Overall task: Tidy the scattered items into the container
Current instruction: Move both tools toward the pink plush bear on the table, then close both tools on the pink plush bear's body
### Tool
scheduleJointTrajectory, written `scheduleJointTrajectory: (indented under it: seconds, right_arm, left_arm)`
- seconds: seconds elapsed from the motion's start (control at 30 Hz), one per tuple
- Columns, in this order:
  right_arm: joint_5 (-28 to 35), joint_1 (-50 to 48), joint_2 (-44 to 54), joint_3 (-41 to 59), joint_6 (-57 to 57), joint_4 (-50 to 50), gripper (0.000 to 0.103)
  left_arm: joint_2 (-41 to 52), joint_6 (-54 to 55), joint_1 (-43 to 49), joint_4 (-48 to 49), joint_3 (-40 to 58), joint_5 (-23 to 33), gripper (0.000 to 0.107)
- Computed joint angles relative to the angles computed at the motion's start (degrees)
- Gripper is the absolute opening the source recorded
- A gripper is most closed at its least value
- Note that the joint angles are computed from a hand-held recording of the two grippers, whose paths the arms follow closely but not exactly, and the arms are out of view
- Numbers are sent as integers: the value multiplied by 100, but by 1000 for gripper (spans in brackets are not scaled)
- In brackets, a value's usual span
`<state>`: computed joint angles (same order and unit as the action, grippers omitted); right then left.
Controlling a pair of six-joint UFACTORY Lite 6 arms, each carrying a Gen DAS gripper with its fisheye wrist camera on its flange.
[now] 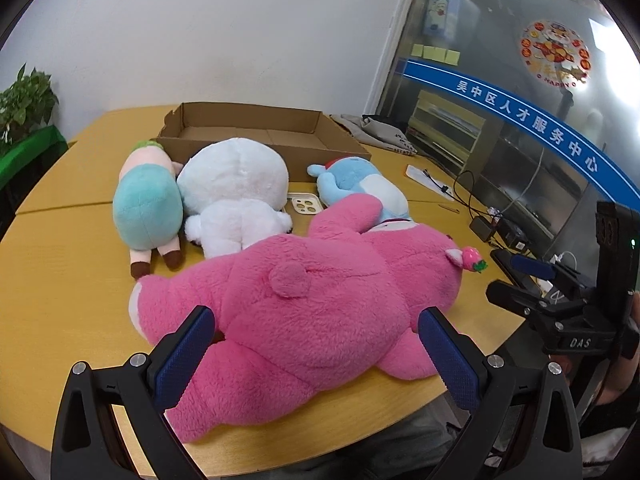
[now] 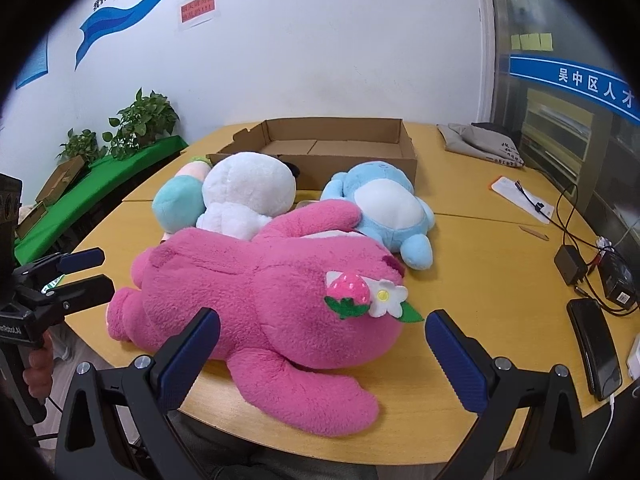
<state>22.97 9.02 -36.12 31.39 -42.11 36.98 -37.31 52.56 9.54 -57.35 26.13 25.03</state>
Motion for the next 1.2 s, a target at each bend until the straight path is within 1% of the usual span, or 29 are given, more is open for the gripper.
scheduleJointTrajectory:
  seconds: [0.07,0.17,0.27,0.33,0.5,0.6,0.63,0.73,0.87,0.97,1.03,1.07,1.13,1.2]
  right_arm:
    - [-52,12,104,28,-75,78,102]
    - [-151,54,384,158,-109,148,103]
    - [-184,0,644,298,-392,390,103]
    - [-178,-71,797,376,-541,526,102]
    - [47,-328,1074,582,-1205,974,103]
    - [419,-710,1284,761,-1927,1528,103]
    - [549,-860,1440,839,-2187,1723,103]
    - [648,-1067,1918,1020,-2433,1941,102]
    - [995,-1319,2660,1335,-2931,2440,103]
    - [1082,-1263,3421,1705,-3124,2664,103]
    - [1081,-1143,3936,1962,-3170,2730,102]
    - [1188,-1137,4210,2067,-3420,2981,102]
    - [1445,-1182,4611,2230,-3709,3317,102]
    - [1583,-1178,4890,2345,-3785,3483,102]
  left_arm:
    - [229,215,87,-295,66,12,103]
    - [479,390,108,-494,133,-4,103]
    - [578,396,-14,-522,147,-175,103]
    - [684,458,-61,-617,184,-169,103]
    - [1014,685,-97,-951,336,28,103]
    - [1289,617,-160,-959,510,8,103]
    - [1398,612,-173,-972,569,14,103]
    - [1831,744,-175,-1130,742,73,103]
    - [2528,866,-92,-1241,1016,40,103]
    - [2984,794,-29,-1084,1215,-76,103]
    - [3328,877,36,-1028,1377,50,103]
    - [3397,1019,47,-1103,1394,57,102]
    - [3433,1269,103,-1303,1379,118,98]
    - [3500,1515,288,-1516,1384,374,94]
